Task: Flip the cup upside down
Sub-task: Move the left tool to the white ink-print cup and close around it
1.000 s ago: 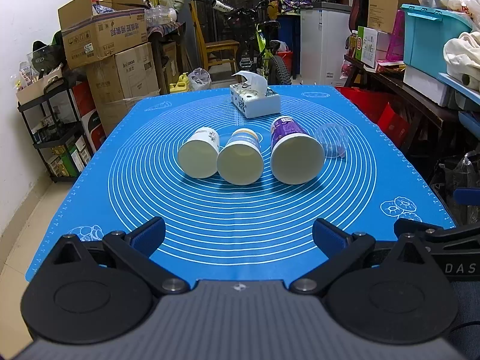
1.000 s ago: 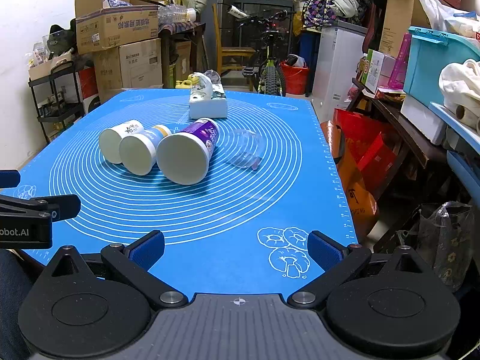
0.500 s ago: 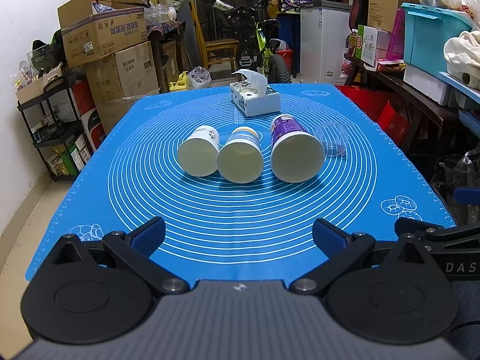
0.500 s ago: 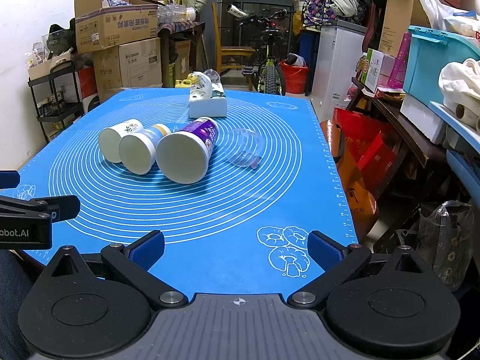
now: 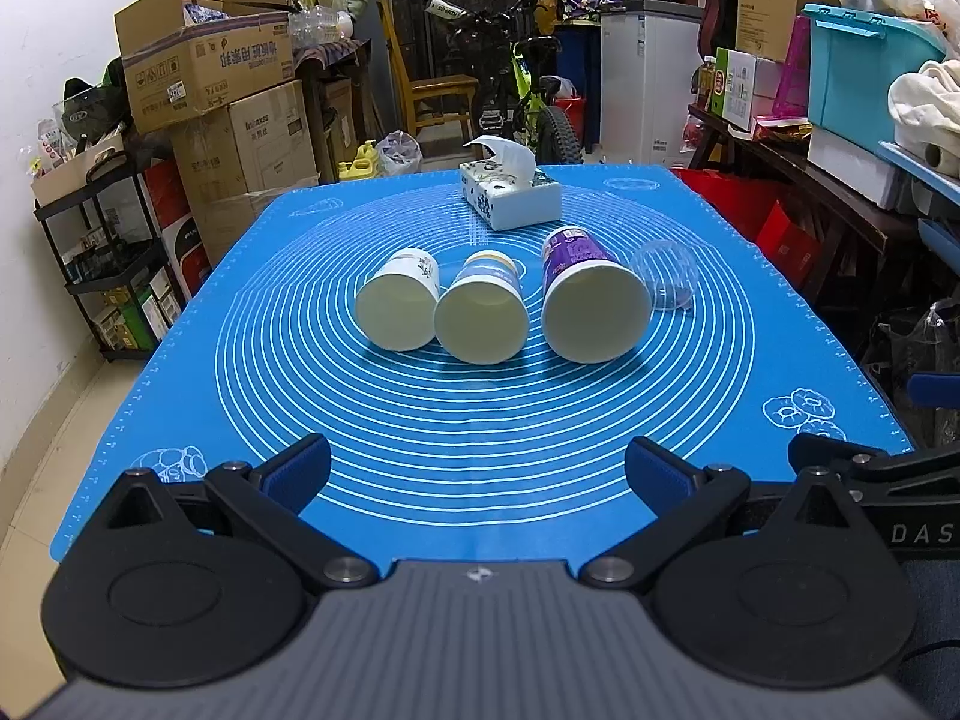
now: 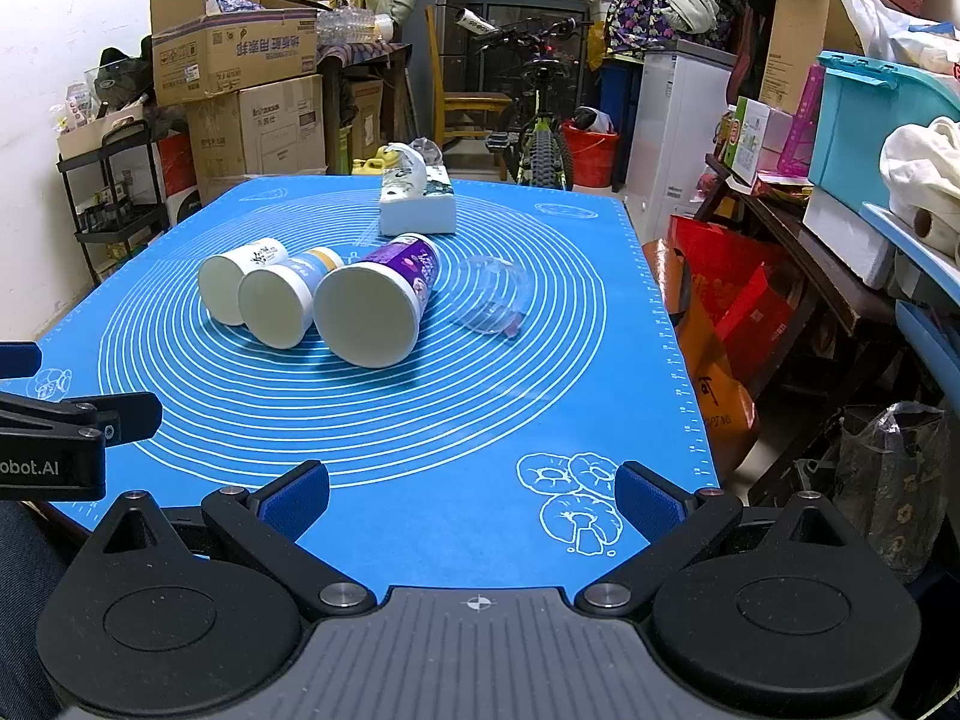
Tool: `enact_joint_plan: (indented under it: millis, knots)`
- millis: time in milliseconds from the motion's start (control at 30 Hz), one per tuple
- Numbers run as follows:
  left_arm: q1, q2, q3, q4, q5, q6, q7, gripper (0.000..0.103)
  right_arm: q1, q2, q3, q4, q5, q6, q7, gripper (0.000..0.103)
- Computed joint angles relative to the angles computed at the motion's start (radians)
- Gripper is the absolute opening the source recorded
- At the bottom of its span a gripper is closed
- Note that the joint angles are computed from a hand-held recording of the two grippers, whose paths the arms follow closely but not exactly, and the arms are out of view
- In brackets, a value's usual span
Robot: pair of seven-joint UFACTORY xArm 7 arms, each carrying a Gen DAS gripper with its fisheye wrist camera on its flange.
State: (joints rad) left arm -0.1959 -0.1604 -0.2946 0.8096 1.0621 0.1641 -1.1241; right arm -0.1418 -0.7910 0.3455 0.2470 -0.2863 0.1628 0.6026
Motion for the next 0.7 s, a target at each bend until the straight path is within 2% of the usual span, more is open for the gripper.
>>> enact_joint_plan:
  millis: [200,400,600,700]
  knots:
    - [0.001,0.001,0.001,-0.001,0.002,-0.001,-0.001,0.103,-0.01,0.011,0.01,0.001,-0.002,-0.016,0.011,0.101]
    - [-0.009,0.034,0.015,0.022,-0.025,0.016,0.029,0.103,-0.075,0.057,0.04,0.018,-0.012,-0.1,0.019,0.101]
    - [-0.021,0.078,0.044,0.083,0.076,0.044,-0.027,0.103,-0.172,0.149,0.073,0.048,0.016,-0.248,-0.016,0.101]
    - [-0.035,0.123,0.072,0.142,0.153,0.044,-0.07,0.103,-0.247,0.201,0.132,0.079,0.044,-0.306,-0.044,0.101]
